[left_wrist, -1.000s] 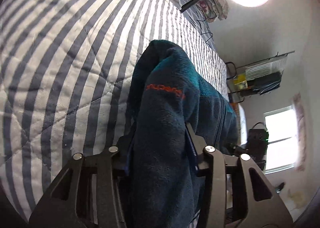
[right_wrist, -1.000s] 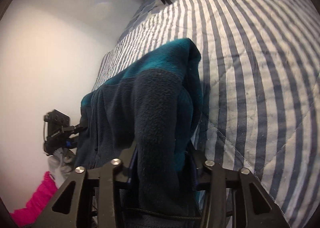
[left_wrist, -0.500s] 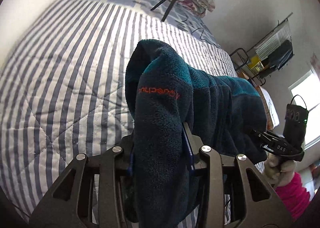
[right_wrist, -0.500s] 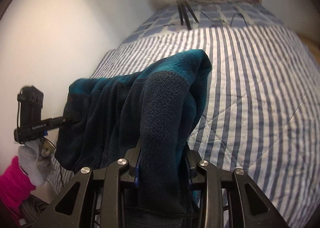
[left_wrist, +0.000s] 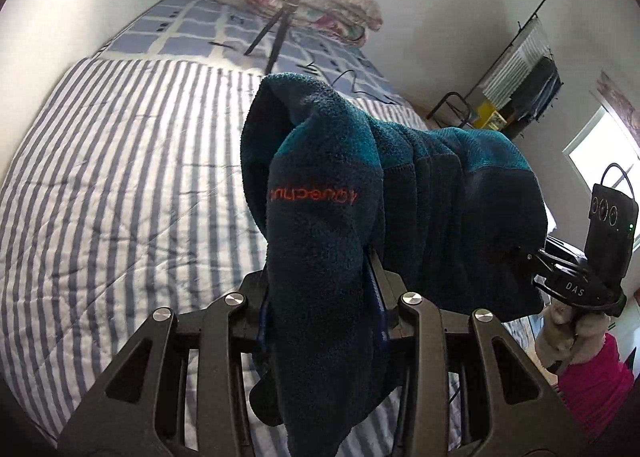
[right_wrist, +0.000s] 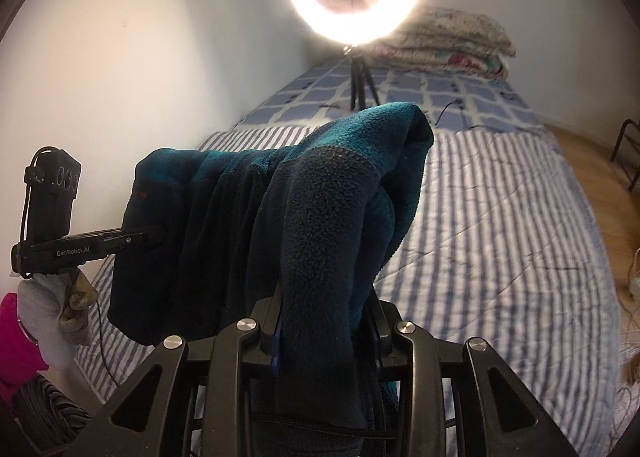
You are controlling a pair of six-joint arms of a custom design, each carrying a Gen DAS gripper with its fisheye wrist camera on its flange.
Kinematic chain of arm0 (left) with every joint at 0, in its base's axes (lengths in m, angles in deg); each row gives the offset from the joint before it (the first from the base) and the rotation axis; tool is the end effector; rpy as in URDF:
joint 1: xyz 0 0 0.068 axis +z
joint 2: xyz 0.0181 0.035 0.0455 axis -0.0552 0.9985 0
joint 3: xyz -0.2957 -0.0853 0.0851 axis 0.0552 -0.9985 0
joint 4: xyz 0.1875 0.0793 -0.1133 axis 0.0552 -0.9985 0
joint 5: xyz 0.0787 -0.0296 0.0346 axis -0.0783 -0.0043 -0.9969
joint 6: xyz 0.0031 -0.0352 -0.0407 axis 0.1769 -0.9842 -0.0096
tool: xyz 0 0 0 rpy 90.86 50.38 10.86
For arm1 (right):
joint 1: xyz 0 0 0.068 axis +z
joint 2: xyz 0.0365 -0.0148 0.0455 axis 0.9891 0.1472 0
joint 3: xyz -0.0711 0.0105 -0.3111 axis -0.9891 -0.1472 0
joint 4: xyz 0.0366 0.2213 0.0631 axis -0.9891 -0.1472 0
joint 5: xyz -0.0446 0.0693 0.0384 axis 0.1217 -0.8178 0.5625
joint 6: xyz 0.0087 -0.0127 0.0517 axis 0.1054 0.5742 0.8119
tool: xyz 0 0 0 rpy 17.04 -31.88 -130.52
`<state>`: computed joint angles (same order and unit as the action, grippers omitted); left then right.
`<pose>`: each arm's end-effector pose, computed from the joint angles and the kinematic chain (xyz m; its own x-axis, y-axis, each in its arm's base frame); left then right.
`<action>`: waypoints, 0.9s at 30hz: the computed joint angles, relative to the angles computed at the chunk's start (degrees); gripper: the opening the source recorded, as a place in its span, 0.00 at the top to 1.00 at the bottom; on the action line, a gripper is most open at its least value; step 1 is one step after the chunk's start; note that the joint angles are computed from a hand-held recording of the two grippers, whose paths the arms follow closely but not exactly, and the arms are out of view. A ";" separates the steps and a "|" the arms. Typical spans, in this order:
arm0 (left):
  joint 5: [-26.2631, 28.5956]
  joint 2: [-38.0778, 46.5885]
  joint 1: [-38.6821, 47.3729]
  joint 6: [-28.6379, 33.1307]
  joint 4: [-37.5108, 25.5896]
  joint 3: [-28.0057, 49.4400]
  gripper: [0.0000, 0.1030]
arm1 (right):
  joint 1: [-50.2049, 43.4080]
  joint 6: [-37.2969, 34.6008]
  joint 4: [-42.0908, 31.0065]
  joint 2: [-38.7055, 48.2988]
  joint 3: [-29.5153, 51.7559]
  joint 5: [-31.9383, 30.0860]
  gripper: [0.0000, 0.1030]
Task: Fold large clothes
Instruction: 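Carry the bundle with both grippers toward the pillows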
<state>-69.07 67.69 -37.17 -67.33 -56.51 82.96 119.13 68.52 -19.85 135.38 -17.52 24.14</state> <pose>0.2235 -0.1610 0.2868 -0.8146 0.0873 -0.5734 0.3920 0.8115 -0.4333 0.0898 0.0589 0.3092 -0.7459 -0.0015 -0.6661 -0.1420 0.9774 0.1568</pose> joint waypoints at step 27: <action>-2.42 32.19 -10.74 -4.38 1.43 36.01 0.64 | -56.43 -43.65 4.26 5.35 6.20 -24.24 0.71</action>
